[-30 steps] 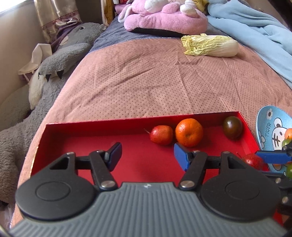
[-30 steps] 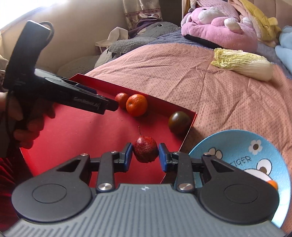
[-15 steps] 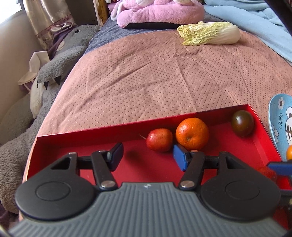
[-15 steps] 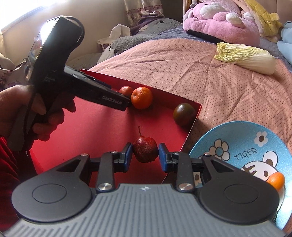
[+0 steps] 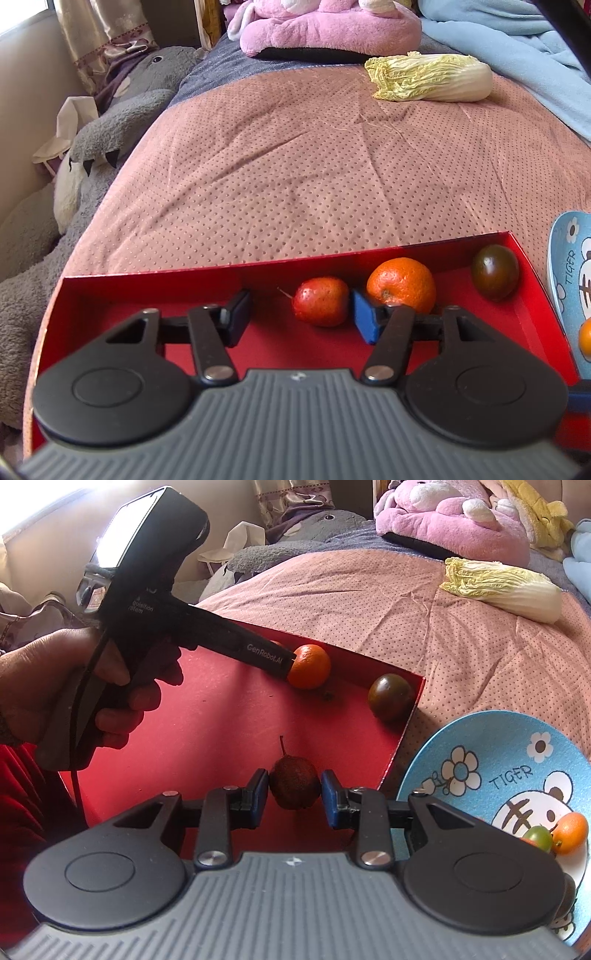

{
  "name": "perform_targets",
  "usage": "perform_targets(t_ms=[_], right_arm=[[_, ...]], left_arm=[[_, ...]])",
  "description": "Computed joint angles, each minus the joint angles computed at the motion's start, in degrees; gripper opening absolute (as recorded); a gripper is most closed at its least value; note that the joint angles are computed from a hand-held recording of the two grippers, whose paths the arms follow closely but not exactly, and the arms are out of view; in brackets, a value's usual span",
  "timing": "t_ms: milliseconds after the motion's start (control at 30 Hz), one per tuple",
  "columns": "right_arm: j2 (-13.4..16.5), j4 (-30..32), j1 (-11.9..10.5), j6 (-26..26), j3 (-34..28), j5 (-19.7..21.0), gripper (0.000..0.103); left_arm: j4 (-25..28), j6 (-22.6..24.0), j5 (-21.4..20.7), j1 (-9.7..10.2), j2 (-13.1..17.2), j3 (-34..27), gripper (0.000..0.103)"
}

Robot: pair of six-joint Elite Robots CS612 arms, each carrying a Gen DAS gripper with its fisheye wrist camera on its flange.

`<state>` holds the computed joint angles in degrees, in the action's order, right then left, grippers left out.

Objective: Organize fruits
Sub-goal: 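Grasp another red tomato in the tray with the left tool while the right tool holds its tomato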

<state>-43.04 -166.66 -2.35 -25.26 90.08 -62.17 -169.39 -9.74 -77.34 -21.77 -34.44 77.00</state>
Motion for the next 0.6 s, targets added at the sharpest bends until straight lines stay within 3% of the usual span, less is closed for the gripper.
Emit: perform_targets(t_ms=[100, 333, 600], right_arm=[[-0.2, -0.1, 0.1, -0.2, 0.2, 0.3, 0.036], [-0.8, -0.9, 0.0, 0.2, 1.2, 1.1, 0.036], [-1.4, -2.9, -0.8, 1.8, 2.6, 2.6, 0.036]], left_arm=[[-0.5, 0.2, -0.4, 0.00, -0.1, 0.3, 0.038], [-1.5, -1.1, -1.0, 0.11, -0.7, 1.4, 0.035], [-3.6, -5.8, -1.1, 0.44, -2.4, 4.3, 0.035]])
